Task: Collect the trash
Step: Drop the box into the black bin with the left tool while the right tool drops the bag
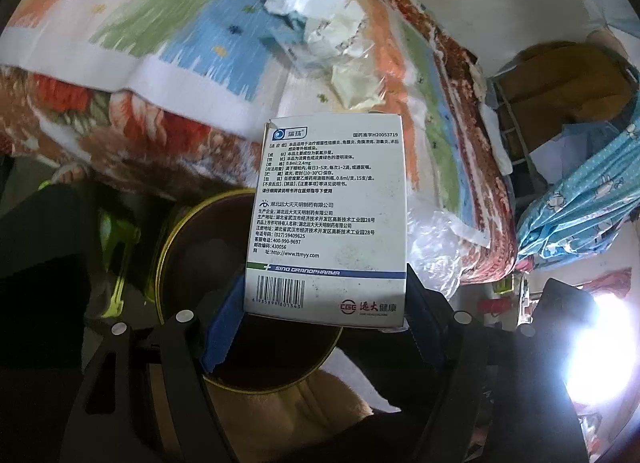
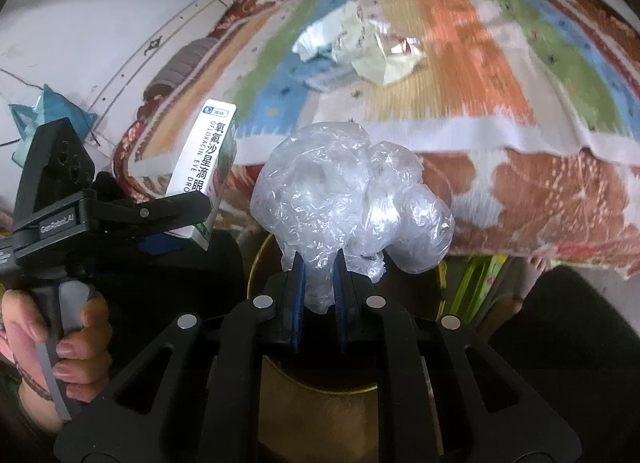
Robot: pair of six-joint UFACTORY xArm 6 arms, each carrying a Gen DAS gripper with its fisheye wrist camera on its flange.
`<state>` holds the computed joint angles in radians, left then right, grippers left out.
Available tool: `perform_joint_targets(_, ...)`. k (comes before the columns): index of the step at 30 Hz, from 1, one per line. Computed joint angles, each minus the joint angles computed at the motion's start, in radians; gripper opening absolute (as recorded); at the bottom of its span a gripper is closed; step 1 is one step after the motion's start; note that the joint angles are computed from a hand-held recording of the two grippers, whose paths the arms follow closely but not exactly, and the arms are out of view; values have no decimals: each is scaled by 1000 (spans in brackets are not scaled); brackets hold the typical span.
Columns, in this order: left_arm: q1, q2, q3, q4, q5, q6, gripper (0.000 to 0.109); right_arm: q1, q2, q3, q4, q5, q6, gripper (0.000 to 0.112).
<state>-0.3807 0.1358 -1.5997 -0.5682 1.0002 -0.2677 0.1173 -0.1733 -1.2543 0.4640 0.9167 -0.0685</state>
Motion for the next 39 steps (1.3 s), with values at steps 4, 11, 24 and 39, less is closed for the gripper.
perform_joint_targets(4,0,10,7,7,41,-40,72,13,1,17,-17,15,22,12)
perform_joint_targets(11,14,37,10,-16,100,-110,72,16,26,21,-28,54,66,12)
perform_joint_targets(24,25,49,42,-54,87,-160,78,15,90,13,-56,118,169,26)
perform_joint_targets(39,6,61,-20,119,51,-162,95,15,78,-5,-84,74,158,51)
